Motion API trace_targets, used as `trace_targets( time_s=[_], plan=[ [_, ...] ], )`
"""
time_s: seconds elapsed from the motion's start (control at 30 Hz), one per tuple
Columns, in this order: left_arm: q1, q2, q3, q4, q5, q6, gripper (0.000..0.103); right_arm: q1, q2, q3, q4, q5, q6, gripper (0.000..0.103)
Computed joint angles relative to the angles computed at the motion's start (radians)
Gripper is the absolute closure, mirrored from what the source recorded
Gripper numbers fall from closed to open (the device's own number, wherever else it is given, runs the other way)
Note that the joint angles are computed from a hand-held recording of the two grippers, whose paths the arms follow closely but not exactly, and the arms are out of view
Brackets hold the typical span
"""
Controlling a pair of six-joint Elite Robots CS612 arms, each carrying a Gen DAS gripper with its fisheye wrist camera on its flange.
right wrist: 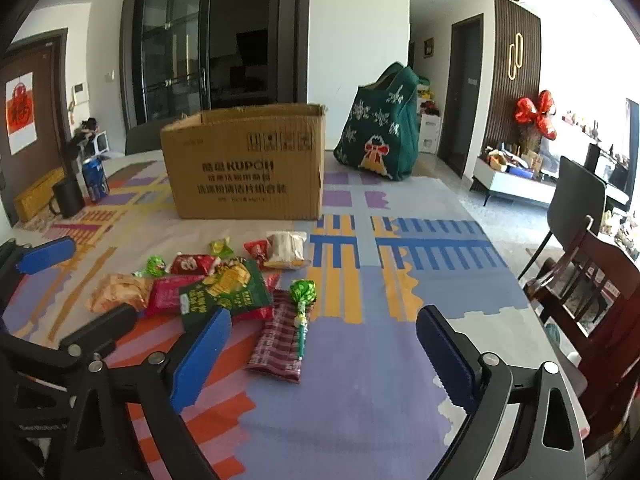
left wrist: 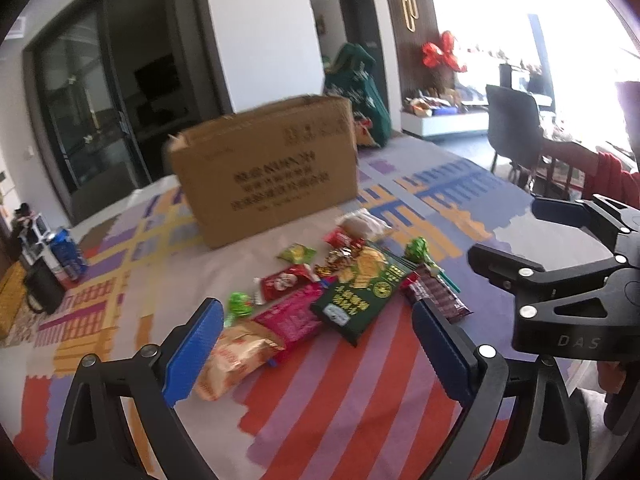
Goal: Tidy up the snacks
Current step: 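Grasp the green cracker packet with the left gripper while the right gripper grasps the green lollipop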
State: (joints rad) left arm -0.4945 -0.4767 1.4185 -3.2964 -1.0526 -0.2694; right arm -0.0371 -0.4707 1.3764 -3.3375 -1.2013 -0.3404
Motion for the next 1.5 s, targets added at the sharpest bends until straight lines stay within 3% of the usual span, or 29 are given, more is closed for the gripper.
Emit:
trace_targets(
  time_s=[0.57,0.87,1.07,1.2,1.5],
  plan=[
    [0.056,0.082,-0.165,0.155,-0.206,0.026,0.014,0.015,0.072,-0.165,0.243,0.017,-0.059,0.028],
    [0.067,0.108,-0.215,0.190,-0.255,0.031,0.020,0.018,0.101,-0.229,0.337,0.031,-0.074,0.038],
    [0.074,0.119,-0.237,0.202,-0.287,0.027,0.031,0.019,0.109,-0.250,0.377,0.027,-0.079,0.042],
    [0.080,0.119,-0.238,0.209,-0.318,0.016,0.048,0.021,0.114,-0.263,0.391,0.021,-0.085,0.044],
    [0.093,0.115,-0.229,0.200,-0.373,-0.056,0.056,0.025,0.125,-0.291,0.430,0.034,-0.080,0.049]
  ],
)
